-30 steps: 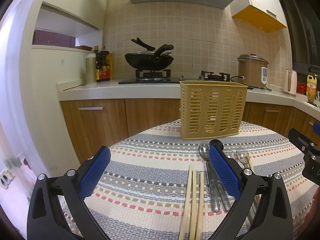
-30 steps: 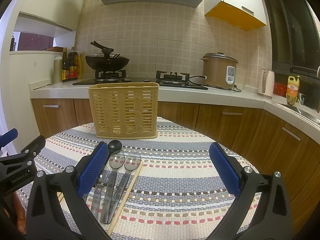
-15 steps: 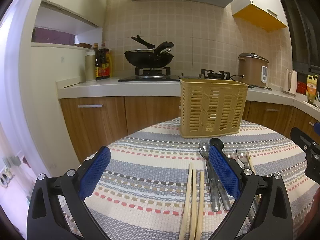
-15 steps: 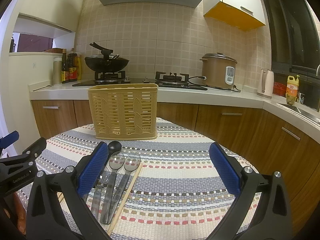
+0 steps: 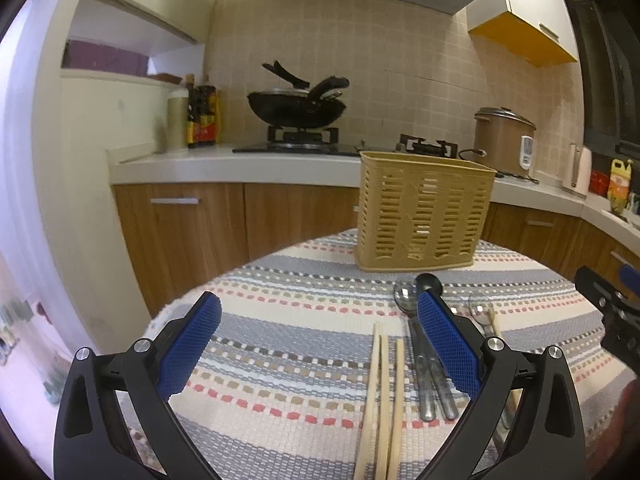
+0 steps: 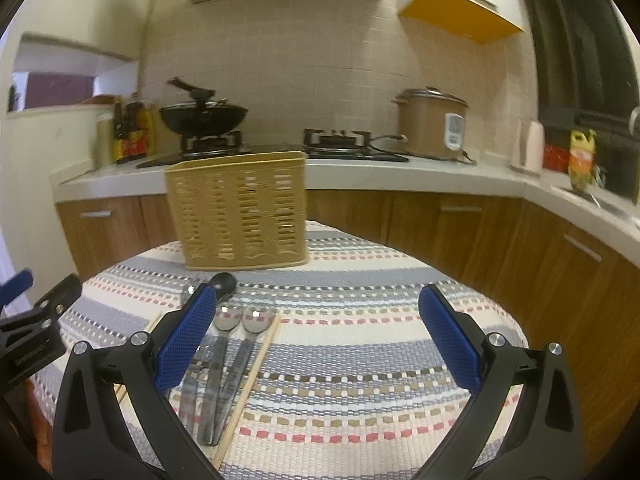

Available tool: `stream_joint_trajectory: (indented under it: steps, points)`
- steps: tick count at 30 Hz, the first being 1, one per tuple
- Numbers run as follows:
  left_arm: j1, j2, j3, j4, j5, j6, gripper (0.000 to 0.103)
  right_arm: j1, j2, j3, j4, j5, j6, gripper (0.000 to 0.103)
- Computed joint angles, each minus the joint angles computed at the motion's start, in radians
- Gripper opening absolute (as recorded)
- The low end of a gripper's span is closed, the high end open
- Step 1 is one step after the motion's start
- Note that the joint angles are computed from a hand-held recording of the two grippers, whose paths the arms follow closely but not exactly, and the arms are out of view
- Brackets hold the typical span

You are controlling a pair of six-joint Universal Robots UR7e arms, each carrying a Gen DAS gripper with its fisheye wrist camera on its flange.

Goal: Organize utensils

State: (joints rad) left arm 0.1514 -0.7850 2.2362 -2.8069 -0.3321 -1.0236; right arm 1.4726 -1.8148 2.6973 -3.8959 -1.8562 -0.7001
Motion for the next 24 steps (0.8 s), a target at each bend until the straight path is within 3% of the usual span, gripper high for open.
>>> stream_joint_trajectory:
  steps: [4, 10, 14, 17, 19, 23, 24]
  points:
    - [0.037, -0.017, -0.003, -0.073, -0.088, 0.082, 0.094, -0.005, -0.009, -0.023, 0.051, -0.035, 0.03, 0.097]
    - [0.178, -0.127, -0.071, 0.042, -0.414, 0.203, 0.08, 0.036, -0.04, -0.106, 0.391, -0.14, 0.076, 0.095]
    - [0.224, -0.158, -0.084, 0.071, -0.536, 0.274, 0.077, 0.052, -0.046, -0.171, 0.607, -0.18, 0.147, 0.08]
    - [0.261, -0.165, -0.121, 0.156, -0.643, 0.315, 0.075, 0.04, -0.054, -0.238, 0.794, -0.164, 0.213, 0.069]
    - [0.271, -0.147, -0.148, 0.189, -0.671, 0.352, 0.073, 0.034, -0.045, -0.297, 0.926, -0.159, 0.269, 0.067]
    - [0.299, -0.11, -0.21, 0.257, -0.694, 0.386, 0.058, 0.018, -0.005, -0.411, 1.161, -0.13, 0.344, 0.044]
    - [0.312, -0.101, -0.222, 0.258, -0.704, 0.398, 0.053, 0.013, 0.008, -0.436, 1.214, -0.118, 0.365, 0.042]
